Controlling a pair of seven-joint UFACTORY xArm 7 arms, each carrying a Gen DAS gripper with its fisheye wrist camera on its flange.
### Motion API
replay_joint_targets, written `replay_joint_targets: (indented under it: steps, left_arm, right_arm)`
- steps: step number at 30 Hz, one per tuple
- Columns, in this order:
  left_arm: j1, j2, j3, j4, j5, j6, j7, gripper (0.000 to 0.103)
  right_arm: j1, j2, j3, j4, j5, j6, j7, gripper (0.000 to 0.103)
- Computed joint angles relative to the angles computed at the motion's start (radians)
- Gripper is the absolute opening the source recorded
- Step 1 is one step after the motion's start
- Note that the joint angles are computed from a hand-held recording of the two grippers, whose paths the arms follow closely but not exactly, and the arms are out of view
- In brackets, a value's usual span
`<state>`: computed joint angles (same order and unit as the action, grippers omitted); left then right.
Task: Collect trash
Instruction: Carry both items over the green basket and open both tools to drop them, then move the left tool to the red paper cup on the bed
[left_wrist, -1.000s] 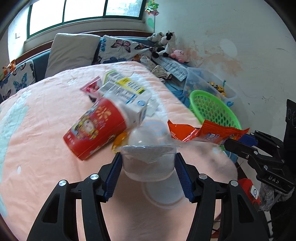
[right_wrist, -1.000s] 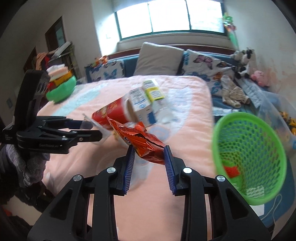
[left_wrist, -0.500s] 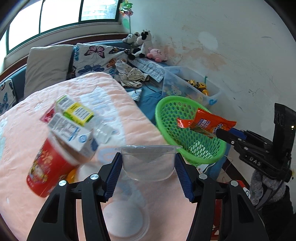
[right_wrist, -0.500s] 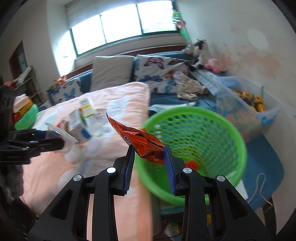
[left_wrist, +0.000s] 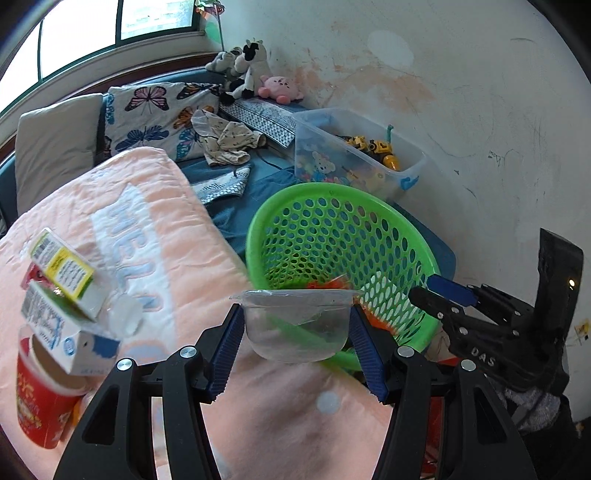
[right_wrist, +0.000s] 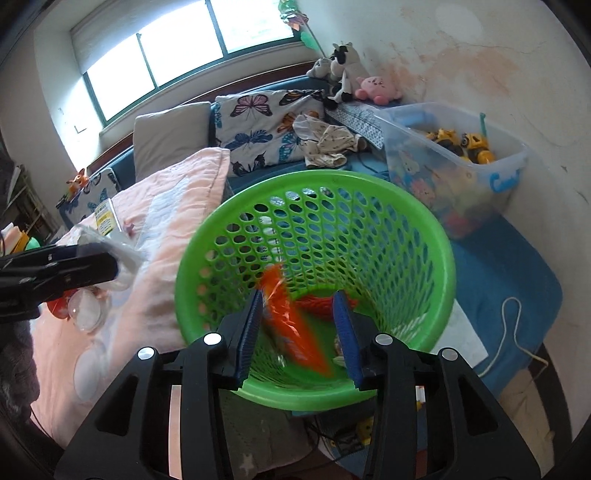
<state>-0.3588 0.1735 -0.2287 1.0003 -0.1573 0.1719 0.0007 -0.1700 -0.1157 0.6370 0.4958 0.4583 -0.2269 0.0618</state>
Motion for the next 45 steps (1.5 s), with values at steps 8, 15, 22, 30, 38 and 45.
replay_joint_targets:
  steps: [8,15,22,30,38,45]
  left_arm:
    - [-0.037,0.115,0.01,0.126,0.056,0.05,-0.055,0.057]
    - [-0.049,0.145,0.009,0.142,0.069,0.038,-0.073,0.073]
    - [-0.037,0.058,0.02,0.049,0.075,0.009,-0.089,0.073]
    - [-0.011,-0.123,0.083,-0.151,0.184,-0.033,-0.194,0.073]
    - [0.109,-0.281,0.1,-0.319,0.297,-0.061,-0.258,0.073]
    - [0.202,-0.347,0.126,-0.397,0.309,-0.071,-0.225,0.073]
  right_arm:
    - [0.091,-0.075,-0.11,-0.072,-0.083,-0.003,0.072,0.047]
    - [0.143,-0.12,-0.164,-0.119,-0.166,-0.007,0.166,0.049]
    - [0.188,-0.149,-0.185,-0.136,-0.228,-0.009,0.237,0.054]
    - [0.192,-0.174,-0.118,-0.128,-0.274,-0.007,0.294,0.06]
    - [0.164,-0.154,-0.01,-0.078,-0.311,0.007,0.335,0.063]
    - [0.06,-0.112,0.139,-0.014,-0.336,0.019,0.34,0.064]
